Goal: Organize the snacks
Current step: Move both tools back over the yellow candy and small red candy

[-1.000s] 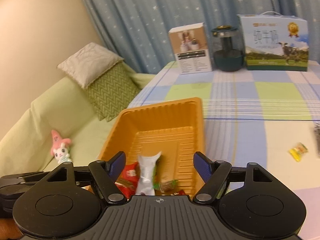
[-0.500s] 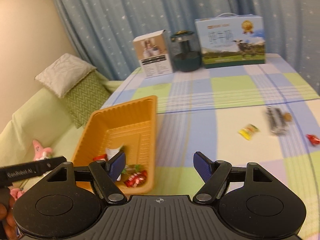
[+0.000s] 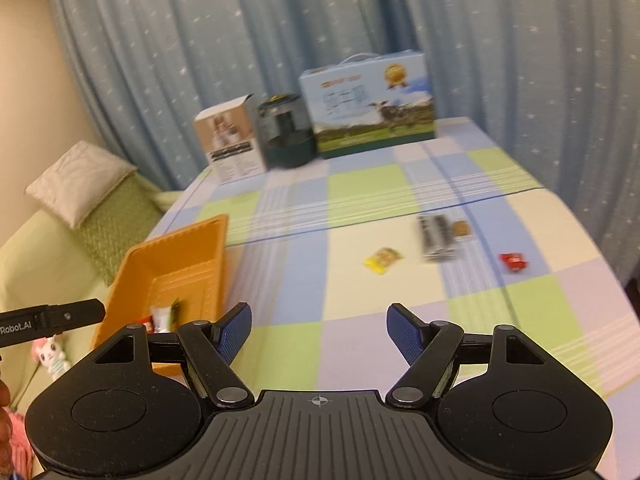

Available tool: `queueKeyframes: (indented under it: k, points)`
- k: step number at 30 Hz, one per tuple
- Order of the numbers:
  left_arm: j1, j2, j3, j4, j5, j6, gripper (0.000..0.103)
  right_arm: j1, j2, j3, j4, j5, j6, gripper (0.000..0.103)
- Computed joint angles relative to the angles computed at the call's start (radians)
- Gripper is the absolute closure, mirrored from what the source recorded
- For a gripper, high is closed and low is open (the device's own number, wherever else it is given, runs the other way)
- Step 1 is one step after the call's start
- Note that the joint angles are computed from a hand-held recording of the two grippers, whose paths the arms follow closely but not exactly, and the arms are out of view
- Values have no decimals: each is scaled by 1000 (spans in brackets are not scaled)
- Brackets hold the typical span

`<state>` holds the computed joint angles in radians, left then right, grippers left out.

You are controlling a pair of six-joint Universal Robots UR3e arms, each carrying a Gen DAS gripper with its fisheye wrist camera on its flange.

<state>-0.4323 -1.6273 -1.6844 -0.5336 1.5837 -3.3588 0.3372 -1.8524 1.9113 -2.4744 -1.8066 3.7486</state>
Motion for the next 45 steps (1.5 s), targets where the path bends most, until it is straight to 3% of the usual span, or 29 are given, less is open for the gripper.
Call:
queueKeyframes:
  k: [5, 17, 26, 34, 45]
  points:
    - [-53, -40, 53, -6, 9, -5, 24, -41, -113, 45, 73, -19, -5, 29]
    - [-139, -140, 167, -23, 16, -7, 20, -163, -303, 105, 227, -14, -42, 29]
    - [-178, -210, 236, -27, 14, -12, 18, -247, -384, 154, 259, 12, -96, 29]
    - [-201, -312, 357, -58, -7, -11, 16, -422, -489, 220, 291, 108, -209, 29]
    - [-244, -582, 662, -127, -7, 15, 15, -793, -610, 352, 274, 369, -454, 29]
